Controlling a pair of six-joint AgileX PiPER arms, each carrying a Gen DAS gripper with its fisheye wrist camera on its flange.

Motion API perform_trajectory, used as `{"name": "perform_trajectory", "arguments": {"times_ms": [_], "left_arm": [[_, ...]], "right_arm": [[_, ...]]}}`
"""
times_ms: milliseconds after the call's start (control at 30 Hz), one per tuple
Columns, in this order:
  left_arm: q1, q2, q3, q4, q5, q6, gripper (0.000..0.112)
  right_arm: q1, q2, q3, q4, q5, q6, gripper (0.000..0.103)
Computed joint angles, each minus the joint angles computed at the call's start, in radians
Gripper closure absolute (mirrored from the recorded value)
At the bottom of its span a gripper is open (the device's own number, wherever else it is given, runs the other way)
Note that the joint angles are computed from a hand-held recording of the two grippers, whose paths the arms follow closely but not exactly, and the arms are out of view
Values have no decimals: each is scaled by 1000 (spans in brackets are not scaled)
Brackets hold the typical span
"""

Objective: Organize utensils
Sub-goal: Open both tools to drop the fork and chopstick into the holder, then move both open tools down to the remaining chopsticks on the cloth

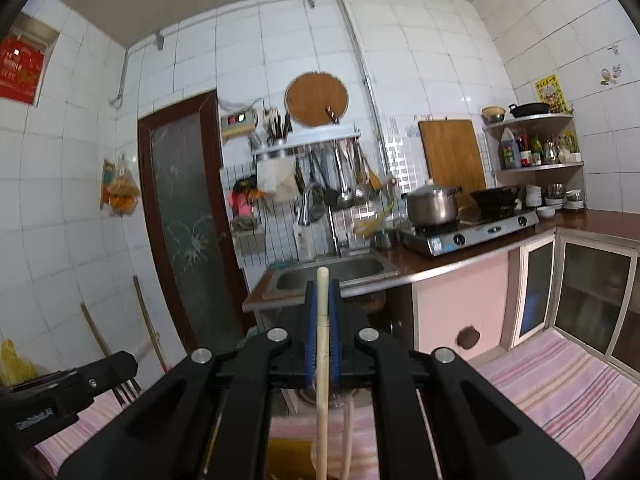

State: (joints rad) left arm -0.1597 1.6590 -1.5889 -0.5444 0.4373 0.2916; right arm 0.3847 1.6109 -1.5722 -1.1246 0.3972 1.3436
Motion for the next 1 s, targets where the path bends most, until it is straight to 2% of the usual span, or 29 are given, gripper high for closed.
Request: {"name": "perform_trajectory", "arguments": {"times_ms": [167,200,233,267,300,400,467,533,567,700,800,933,1000], "left_arm": [[-9,-39,66,177,-14,-102,111],[-11,-55,73,224,-5,-132,103],[-5,-65,69,242,11,-140,95],[-5,-87,74,290,30,-177,69],[-10,-117,95,365,27,-238,49],[-3,-201,161,468,35,-293,30],[20,-267,214,506,68,-311,18],[38,-329,281,538,64,-335,15],[47,-358,318,555,65,-347,14],[80,-421,430,604,120,-369,14],[83,-451,530,671,113,-409,14],[118,-468,641,582,92,-333,14],[118,-459,688,584,75,-344,14]], "right_arm": [[11,-17,10,170,53,-206,96],[20,-22,-2,204,94,-255,93],[24,-28,-15,259,129,-318,74],[25,-33,-24,297,152,-356,59],[29,-54,-19,324,179,-380,40],[71,-118,12,310,289,-408,37],[97,-159,39,303,347,-412,29],[135,-225,108,281,392,-389,19],[163,-267,158,268,422,-369,18],[241,-352,289,289,500,-320,17],[311,-399,405,284,545,-227,17],[353,-403,513,304,571,-122,18],[355,-385,542,324,572,-94,18]]}}
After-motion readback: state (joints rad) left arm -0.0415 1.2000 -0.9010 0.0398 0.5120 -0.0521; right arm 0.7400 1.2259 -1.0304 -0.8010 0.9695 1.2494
